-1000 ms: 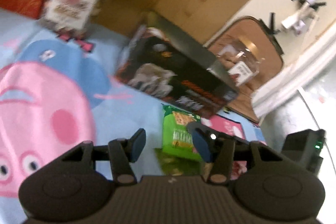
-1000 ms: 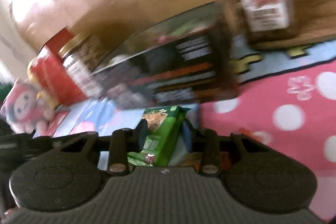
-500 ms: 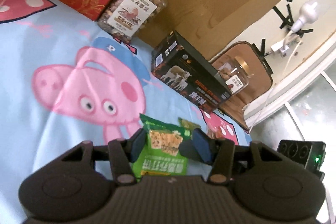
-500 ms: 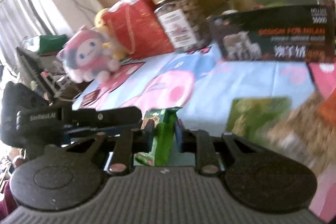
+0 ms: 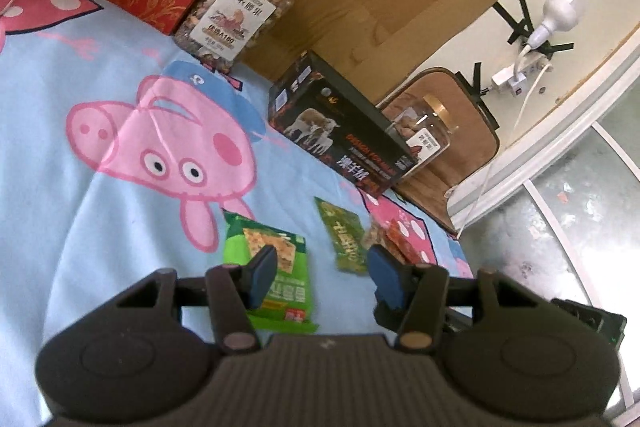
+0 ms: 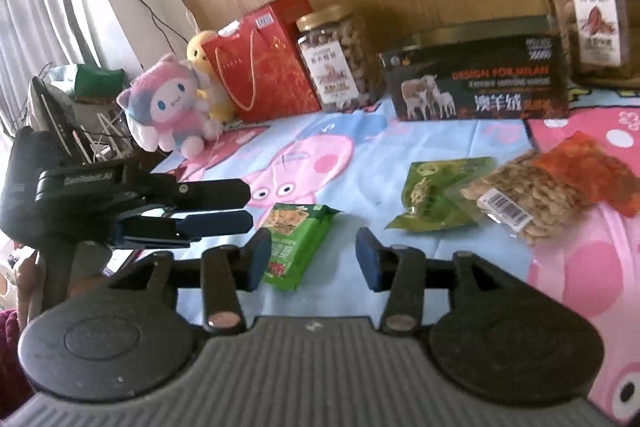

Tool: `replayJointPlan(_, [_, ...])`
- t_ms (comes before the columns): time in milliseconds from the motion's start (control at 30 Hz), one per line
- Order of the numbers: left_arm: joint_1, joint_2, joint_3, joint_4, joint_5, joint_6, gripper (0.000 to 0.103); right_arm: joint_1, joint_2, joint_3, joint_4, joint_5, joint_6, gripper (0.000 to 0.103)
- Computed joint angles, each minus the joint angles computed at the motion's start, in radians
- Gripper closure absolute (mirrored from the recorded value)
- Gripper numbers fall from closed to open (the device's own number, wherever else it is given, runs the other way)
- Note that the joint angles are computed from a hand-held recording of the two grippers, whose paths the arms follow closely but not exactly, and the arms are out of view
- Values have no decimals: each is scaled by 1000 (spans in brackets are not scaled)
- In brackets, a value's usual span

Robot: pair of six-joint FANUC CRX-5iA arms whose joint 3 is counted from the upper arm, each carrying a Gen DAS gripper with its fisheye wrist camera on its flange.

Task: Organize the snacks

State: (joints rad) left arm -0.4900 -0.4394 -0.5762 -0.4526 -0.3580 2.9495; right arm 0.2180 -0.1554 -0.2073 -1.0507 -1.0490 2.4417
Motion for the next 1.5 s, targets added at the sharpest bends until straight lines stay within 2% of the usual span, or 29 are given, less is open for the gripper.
replayJointPlan(167, [-41,8,33,-58,-66,53,51,-12,-23,-27,-16,-11,41,48])
replayJointPlan(467, [-56,-31,21,-95,-101,90,51,10,-20,-33,9,-4,34,47])
replayJointPlan(600, [1,-45,-22,19,-45,-31,51,44,-27,-42,40,23,40,46])
replayJointPlan(700, [56,-36,-64,170,12,-182,51,72,-32,-50,62,51,53,45])
replayJointPlan(833, [69,-22,-77,229,41,-255,51,102,-31,-49,84,68,70,44])
replayJointPlan(1000, [56,-1,-52,199,22,-249,46,160,-27,-52,133,112,79,40])
replayJointPlan(1167, [23,19,-2,98,-41,-184,41,205,-11,-45,179,138,73,39])
replayJointPlan(1467, [29,38,-14,141,-13,-237,41,251,11,-34,220,167,61,39])
replayJointPlan(1500, [19,42,-4,116,-23,-212,41,253,11,-35,219,169,66,38])
